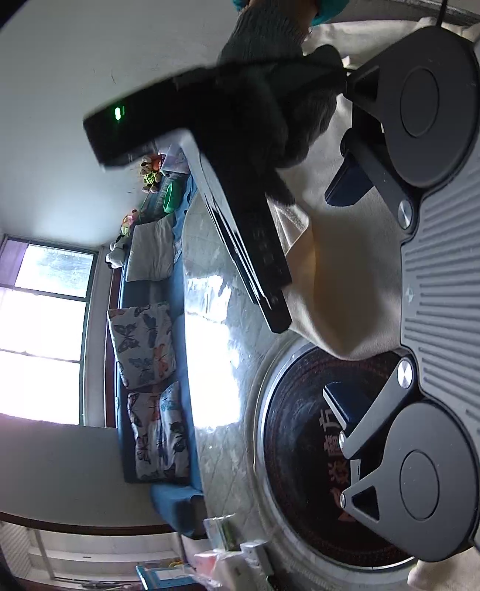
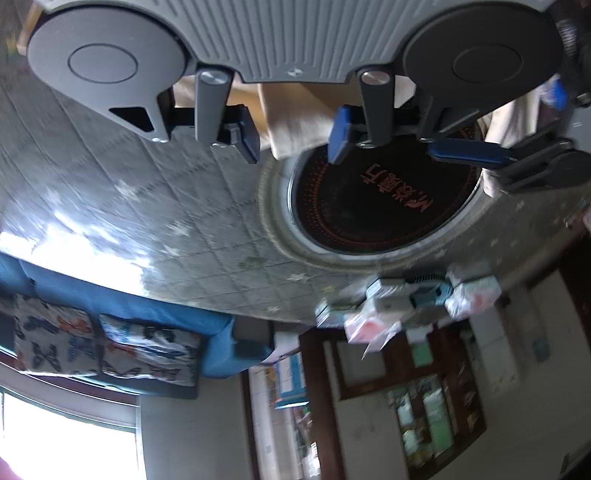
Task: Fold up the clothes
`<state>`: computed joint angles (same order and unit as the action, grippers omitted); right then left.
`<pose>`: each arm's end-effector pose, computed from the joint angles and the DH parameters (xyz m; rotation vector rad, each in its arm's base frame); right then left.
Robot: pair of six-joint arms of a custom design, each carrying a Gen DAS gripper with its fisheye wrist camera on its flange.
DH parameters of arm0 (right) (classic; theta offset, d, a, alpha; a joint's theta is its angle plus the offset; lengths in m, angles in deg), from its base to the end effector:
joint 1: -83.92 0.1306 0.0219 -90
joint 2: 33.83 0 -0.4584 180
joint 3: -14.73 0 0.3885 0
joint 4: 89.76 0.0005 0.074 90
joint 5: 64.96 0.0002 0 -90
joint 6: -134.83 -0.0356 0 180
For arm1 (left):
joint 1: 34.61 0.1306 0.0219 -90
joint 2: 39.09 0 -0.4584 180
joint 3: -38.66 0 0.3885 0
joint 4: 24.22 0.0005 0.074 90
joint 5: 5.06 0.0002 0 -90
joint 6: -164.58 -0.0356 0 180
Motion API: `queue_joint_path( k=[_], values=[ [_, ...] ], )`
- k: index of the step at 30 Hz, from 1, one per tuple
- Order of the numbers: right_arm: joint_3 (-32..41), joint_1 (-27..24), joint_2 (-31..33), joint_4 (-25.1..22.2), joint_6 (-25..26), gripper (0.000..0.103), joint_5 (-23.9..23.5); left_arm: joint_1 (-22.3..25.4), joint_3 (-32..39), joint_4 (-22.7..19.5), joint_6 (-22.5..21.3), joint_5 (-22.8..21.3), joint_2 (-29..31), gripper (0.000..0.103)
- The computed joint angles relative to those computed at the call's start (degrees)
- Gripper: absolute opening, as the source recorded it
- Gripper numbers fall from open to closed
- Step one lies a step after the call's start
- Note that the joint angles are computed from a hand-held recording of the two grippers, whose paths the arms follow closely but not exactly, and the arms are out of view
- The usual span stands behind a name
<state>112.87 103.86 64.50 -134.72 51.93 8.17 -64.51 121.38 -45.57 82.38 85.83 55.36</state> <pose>0.5164 0.1978 0.5061 -0.6914 2.2583 0.4562 0.4586 -0.2649 0.4487 0.4258 2.1328 -0.3969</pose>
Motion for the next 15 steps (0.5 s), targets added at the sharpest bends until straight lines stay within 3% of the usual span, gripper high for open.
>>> queue_joint_path(
  k=[4,8,15],
  values=[
    [2.22,1.59,2.56,-2.81,1.74,0.032,3.6,-0.05,-0.89,-0.08,-0.18,-1.28,-0.59,0.103],
    [0.86,2.18,1.8,-1.81,2.81,0.01,5.36,0.07,-1.18,-0.56,0.64,-2.15,-0.69,0.103],
    [-4.12,1.47,-3.25,2.96,2.51,0.005,3.18,0.17,-1.15,-1.21,1.09,-3.29,-0.63,0.103]
  ],
)
